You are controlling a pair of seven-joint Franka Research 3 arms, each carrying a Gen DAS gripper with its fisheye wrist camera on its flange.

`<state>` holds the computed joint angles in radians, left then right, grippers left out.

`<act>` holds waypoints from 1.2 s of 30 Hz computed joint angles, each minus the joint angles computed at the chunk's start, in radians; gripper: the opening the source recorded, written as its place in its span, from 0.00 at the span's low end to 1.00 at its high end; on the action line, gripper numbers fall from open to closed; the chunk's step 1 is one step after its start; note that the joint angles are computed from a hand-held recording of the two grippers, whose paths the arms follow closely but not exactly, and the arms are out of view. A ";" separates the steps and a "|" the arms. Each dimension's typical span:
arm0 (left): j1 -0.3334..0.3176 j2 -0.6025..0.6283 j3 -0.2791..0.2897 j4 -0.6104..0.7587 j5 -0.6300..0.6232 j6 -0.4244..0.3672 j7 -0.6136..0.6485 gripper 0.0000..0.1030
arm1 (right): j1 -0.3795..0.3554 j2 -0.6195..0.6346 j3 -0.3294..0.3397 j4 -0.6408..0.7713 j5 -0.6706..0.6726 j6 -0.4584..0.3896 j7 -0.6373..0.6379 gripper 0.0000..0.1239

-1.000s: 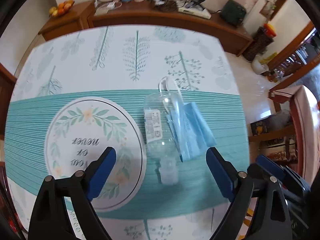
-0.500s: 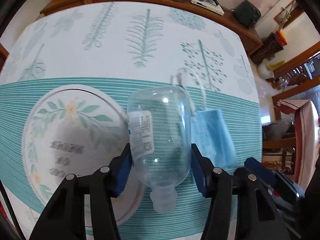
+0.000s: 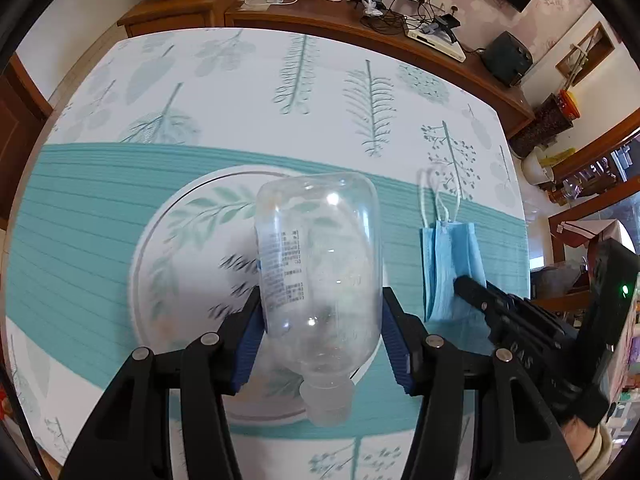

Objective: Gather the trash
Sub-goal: 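Carry the bottle and mask down over the black bin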

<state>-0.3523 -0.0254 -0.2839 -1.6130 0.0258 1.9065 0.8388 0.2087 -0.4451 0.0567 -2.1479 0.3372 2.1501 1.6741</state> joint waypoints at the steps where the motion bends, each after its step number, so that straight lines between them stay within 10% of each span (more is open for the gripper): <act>1: 0.003 -0.024 0.004 -0.020 -0.008 -0.002 0.012 0.52 | 0.003 -0.011 0.002 -0.004 0.004 -0.006 0.006 0.07; 20: -0.032 -0.590 0.109 -0.351 -0.163 -0.046 0.269 0.52 | 0.025 -0.414 0.202 -0.030 -0.064 -0.105 0.446 0.05; 36: -0.114 -1.006 0.188 -0.487 -0.226 -0.237 0.500 0.52 | 0.016 -0.535 0.512 0.214 -0.116 -0.399 0.916 0.05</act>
